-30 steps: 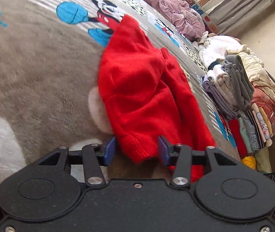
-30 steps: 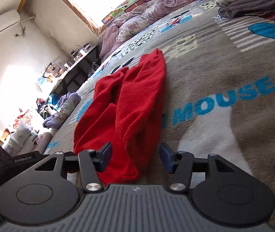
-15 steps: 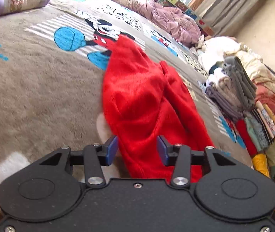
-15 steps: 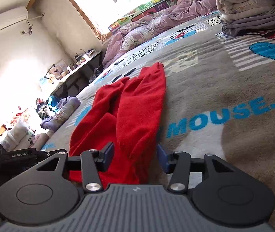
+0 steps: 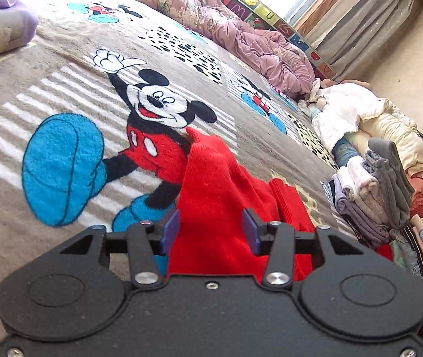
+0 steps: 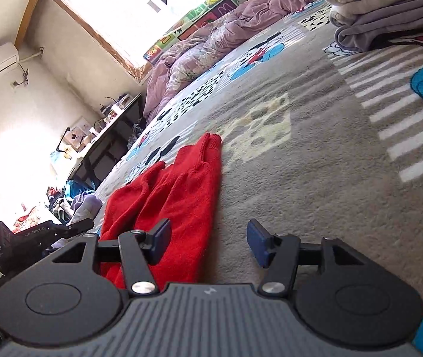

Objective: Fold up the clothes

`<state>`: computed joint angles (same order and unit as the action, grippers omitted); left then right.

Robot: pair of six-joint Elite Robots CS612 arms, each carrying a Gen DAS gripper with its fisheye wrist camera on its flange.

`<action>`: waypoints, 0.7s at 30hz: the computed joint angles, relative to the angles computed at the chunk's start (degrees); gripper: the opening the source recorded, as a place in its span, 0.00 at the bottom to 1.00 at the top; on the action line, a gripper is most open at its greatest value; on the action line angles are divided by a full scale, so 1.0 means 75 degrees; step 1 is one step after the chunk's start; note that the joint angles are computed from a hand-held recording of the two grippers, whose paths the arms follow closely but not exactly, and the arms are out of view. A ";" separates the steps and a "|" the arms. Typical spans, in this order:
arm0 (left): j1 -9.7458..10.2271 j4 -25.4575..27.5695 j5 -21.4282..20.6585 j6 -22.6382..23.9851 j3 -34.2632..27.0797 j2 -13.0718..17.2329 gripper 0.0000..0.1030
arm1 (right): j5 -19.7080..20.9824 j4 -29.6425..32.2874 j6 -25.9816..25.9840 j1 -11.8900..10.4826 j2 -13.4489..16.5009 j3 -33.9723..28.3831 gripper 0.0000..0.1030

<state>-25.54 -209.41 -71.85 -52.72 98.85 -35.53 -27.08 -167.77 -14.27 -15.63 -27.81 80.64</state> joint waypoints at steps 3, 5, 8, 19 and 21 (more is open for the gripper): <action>0.0154 -0.0033 -0.0189 0.0373 -0.0311 0.0157 0.43 | -0.0084 0.0669 -0.0355 0.0143 0.0091 -0.0322 0.56; 0.0231 0.0024 -0.0312 0.0643 -0.0490 0.0232 0.43 | -0.0038 0.0752 -0.0642 0.0173 0.0136 -0.0363 0.56; 0.0310 0.0022 -0.0348 0.0945 -0.0688 0.0329 0.42 | 0.0177 0.0457 -0.0574 0.0137 0.0223 -0.0342 0.56; 0.0201 0.0020 0.0519 0.1867 -0.0649 0.0260 0.06 | 0.0444 0.0181 -0.0532 0.0090 0.0331 -0.0362 0.57; 0.0140 0.0048 0.0899 0.1869 -0.0512 0.0174 0.05 | 0.0439 0.0110 -0.0547 0.0088 0.0335 -0.0347 0.57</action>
